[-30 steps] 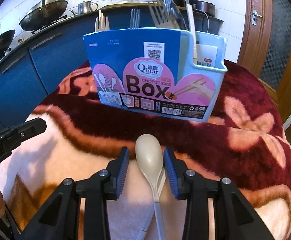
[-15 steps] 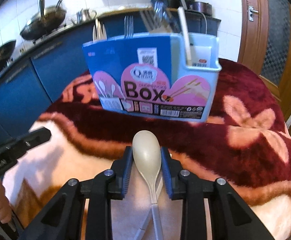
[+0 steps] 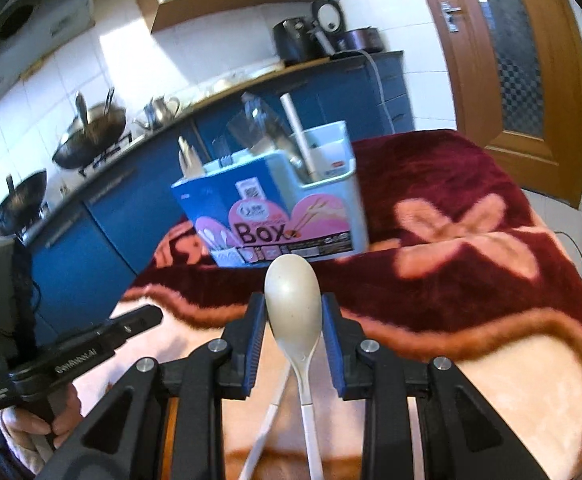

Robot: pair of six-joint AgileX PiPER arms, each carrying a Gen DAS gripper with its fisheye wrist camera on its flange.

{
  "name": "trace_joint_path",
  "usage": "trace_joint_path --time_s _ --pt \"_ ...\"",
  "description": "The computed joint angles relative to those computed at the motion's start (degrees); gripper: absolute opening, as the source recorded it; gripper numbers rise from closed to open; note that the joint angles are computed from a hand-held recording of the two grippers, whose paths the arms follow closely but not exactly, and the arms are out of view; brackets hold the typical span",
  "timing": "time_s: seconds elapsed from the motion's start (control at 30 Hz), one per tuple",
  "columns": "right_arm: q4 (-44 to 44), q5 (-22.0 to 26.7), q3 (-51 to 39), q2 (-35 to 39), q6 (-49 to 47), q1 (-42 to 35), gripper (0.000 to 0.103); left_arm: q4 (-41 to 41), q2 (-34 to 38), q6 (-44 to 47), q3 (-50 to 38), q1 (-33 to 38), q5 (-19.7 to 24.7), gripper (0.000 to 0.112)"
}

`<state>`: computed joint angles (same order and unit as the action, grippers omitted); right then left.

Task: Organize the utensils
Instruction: 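Lift the spoon with the right tool while the left tool reaches toward a chopstick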

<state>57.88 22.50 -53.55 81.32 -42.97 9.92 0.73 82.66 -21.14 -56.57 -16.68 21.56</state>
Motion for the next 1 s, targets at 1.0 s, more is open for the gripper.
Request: trace_joint_path --time_s 1.0 --pt "30.7 10.3 10.2 -1.5 -29.6 -15.7 0.030 -13.0 19.3 10.0 -24.5 -8.2 19.8 0.006"
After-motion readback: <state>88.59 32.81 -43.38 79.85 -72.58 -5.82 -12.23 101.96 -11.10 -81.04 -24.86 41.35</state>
